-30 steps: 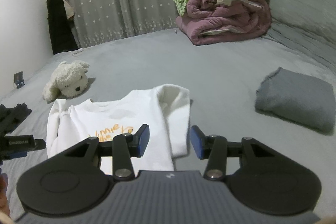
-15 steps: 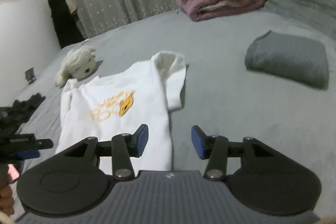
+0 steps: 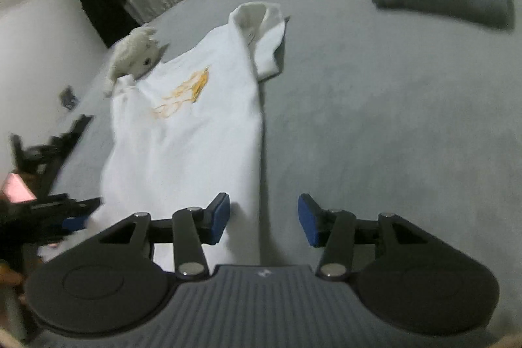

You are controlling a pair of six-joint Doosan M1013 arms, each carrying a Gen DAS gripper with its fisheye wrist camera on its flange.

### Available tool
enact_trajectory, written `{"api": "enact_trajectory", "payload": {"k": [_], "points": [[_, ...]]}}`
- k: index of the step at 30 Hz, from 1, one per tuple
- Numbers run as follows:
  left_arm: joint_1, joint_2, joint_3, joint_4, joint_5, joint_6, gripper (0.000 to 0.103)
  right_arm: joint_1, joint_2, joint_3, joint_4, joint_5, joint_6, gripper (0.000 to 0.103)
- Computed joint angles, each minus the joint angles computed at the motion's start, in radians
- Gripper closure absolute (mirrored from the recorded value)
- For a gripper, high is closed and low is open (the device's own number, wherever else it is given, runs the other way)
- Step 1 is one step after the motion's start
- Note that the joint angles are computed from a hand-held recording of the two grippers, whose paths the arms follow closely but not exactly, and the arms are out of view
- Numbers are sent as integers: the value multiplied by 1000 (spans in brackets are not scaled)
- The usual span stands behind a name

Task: Fold clothes
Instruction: 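Move both open grippers to the sweatshirt hem, then close both grippers on the hem and lift the sweatshirt up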

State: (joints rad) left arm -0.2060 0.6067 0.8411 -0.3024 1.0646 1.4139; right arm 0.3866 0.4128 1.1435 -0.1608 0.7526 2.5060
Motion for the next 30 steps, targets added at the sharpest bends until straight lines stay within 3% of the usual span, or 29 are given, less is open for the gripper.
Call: {"api": "enact_trajectory", "payload": {"k": [7, 13, 17, 21, 25, 30], "points": [[26, -10, 8, -97, 21, 57, 56, 1, -50, 64, 48, -8, -71, 48], [25, -46, 70, -75, -6, 284, 57, 32, -60, 85, 27, 17, -216, 46], [16, -86, 154, -43, -90, 475, 53, 65, -47, 74, -68, 43, -265, 45], [6, -120, 247, -70, -217, 609, 40, 85, -30, 64, -130, 44, -281, 44], [0, -130, 294, -105, -314, 655, 36, 99, -11, 53, -188, 26, -265, 42], [-6, -132, 317, -136, -384, 639, 36, 104, 2, 51, -245, -15, -186, 41]]}}
